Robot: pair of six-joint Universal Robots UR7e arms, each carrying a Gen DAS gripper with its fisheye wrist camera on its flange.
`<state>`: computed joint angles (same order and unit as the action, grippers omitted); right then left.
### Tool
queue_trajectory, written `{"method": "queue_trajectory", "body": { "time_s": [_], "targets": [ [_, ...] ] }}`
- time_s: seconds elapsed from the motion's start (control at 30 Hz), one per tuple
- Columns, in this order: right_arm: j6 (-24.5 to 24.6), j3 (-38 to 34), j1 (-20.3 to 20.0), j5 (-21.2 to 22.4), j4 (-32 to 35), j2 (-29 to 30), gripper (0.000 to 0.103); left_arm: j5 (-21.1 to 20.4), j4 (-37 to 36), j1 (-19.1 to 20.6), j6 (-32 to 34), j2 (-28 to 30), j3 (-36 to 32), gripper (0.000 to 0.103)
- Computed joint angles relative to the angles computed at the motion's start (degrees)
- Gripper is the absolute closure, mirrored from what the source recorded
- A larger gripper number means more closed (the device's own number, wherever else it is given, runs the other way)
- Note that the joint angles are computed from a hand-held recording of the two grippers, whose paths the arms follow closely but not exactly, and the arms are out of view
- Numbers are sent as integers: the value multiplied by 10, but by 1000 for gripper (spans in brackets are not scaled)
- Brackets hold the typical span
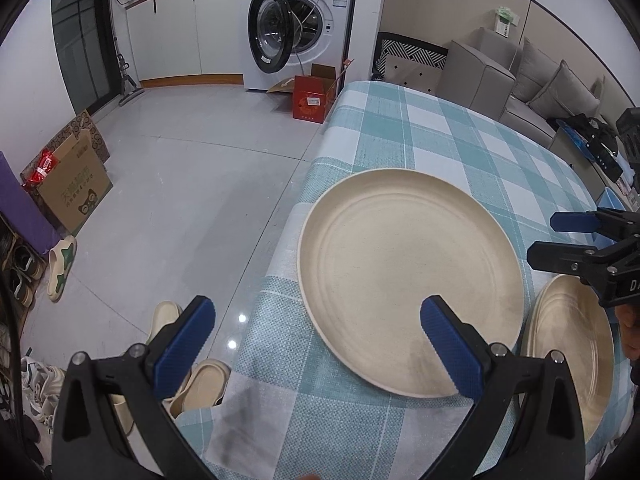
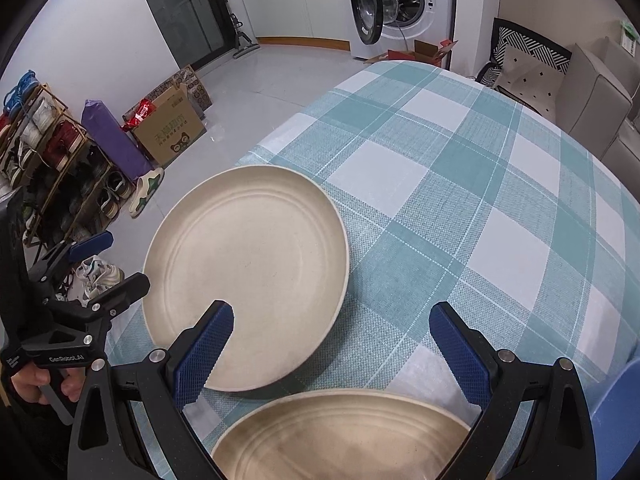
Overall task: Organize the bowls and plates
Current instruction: 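Move both tools back toward the other cream plates on the table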
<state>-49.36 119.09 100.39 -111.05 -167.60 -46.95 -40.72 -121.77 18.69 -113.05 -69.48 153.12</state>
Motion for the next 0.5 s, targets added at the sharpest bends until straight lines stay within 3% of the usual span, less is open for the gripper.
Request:
{"method": "queue_trajectory", "body": {
  "time_s": [0.5],
  "targets": [
    [2, -24, -3, -1, 17, 35, 4, 7, -71, 21, 40, 11, 17, 0]
  ]
}}
